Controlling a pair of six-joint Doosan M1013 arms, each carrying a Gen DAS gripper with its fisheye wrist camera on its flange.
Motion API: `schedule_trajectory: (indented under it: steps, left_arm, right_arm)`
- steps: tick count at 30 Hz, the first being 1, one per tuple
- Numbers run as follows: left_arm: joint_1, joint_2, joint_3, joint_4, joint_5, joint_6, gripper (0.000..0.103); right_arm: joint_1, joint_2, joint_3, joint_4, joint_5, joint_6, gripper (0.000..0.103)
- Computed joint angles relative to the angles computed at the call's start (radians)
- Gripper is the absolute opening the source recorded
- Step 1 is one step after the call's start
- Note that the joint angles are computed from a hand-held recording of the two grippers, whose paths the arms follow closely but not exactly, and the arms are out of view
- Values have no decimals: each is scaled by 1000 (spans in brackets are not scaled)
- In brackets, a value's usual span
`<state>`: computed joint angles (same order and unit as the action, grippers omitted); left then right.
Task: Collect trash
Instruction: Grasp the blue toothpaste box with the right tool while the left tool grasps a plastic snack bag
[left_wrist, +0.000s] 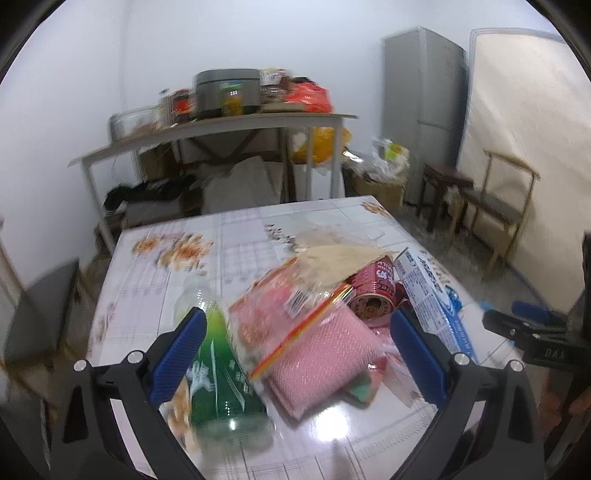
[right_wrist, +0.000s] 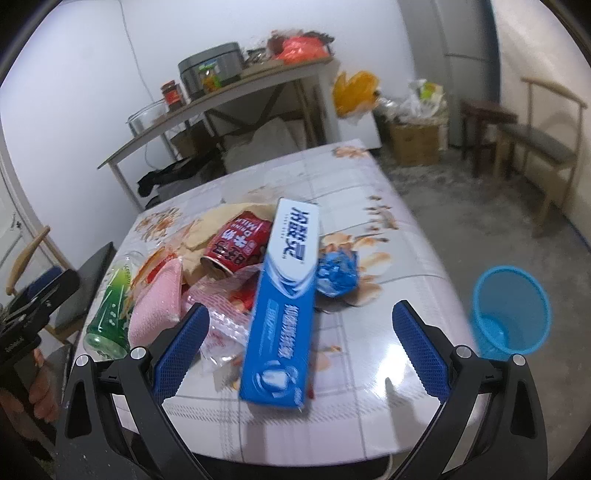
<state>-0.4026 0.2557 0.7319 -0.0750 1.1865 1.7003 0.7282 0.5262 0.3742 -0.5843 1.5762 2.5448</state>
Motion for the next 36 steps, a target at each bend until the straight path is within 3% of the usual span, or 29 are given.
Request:
schedule_trajectory:
  steps: [4, 6, 11, 19, 28, 33, 36]
  left_arm:
    - [-32, 78, -111, 34, 80, 72, 97]
    - [-43, 105, -144, 54, 110, 87, 91]
    - [-48, 209, -293, 70, 284, 82, 72]
    - [-29, 346, -529, 40, 495, 16, 43]
    - [-17, 350, -547, 26, 489, 9, 23]
    - [-18, 307, -474, 46, 411, 34, 14]
    - [-19, 276, -422, 58, 352, 44, 10]
  right_arm:
    - [-25, 6, 1, 64, -23, -5, 95]
    - [-34, -9, 35, 90, -49, 8, 95]
    - [-55, -44, 110, 172, -104, 29, 92]
    - [-90, -82, 190, 301, -189, 38, 81]
    - [-119, -93, 210, 404, -223, 26, 63]
    - [-128, -104, 229, 442, -236, 43, 47]
    - [-129, -112, 241, 442, -244, 57, 46]
